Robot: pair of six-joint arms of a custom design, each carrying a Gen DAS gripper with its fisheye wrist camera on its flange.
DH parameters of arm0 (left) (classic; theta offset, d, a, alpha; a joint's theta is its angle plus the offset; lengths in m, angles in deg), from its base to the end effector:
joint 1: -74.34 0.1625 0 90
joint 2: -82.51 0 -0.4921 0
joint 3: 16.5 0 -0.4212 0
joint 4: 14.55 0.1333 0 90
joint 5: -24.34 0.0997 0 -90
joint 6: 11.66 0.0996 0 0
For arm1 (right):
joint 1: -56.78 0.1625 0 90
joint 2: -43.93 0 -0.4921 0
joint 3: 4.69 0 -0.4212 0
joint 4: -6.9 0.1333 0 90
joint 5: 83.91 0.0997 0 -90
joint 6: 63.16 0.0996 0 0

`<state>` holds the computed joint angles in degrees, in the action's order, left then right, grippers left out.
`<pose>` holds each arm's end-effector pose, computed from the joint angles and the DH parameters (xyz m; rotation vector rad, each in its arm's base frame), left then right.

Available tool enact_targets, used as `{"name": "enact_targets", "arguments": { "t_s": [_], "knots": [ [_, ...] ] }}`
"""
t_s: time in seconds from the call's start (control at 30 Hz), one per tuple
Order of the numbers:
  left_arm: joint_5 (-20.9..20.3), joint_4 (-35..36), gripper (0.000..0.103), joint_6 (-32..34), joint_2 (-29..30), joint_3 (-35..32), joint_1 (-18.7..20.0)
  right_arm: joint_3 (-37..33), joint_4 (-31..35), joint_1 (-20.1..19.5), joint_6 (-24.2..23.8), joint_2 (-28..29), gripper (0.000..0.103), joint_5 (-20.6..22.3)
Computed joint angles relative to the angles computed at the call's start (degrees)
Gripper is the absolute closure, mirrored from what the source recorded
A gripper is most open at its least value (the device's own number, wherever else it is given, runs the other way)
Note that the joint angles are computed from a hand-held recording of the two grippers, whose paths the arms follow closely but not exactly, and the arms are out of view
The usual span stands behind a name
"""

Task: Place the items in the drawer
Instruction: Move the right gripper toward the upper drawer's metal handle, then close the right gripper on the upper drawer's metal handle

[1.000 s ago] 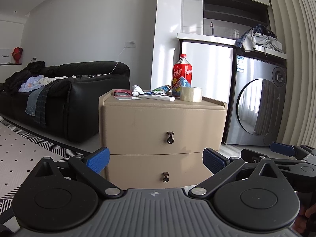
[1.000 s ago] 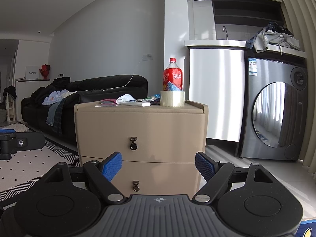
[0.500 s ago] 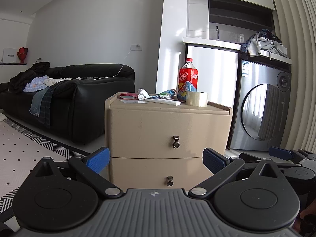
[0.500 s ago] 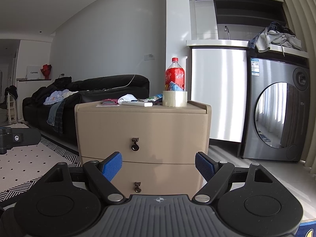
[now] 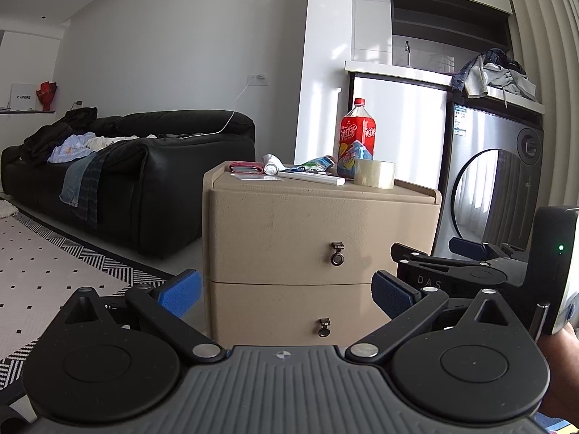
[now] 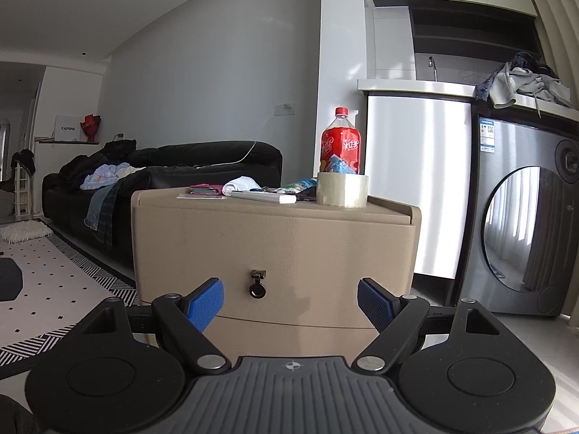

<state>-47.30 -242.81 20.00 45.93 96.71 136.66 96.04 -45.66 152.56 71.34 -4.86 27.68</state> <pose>-0.1436 -0.6283 0.0888 0.9992 2.2271 -1.4347 0.1644 -0.6644 0.1024 0.4609 -1.7531 1.5770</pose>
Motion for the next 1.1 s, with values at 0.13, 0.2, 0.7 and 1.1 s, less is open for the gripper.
{"name": "enact_targets", "arguments": {
  "t_s": [0.13,0.2,0.7,1.1],
  "knots": [
    [0.1,1.4,0.000,-0.1,0.2,-1.1,0.4,-3.3,1.9,-0.6,0.0,1.6,0.019,-1.5],
    [0.1,2.0,0.000,0.0,0.3,-1.5,0.7,-4.9,3.7,-0.9,0.1,2.2,0.019,-2.3],
    [0.3,9.5,0.000,-0.2,2.1,-7.0,2.2,-20.3,12.9,-2.3,2.2,9.9,0.028,-1.2],
    [-0.8,13.7,0.000,-0.1,3.7,-10.7,3.1,-26.7,15.7,-3.0,4.8,13.5,0.038,0.5]
  ]
}}
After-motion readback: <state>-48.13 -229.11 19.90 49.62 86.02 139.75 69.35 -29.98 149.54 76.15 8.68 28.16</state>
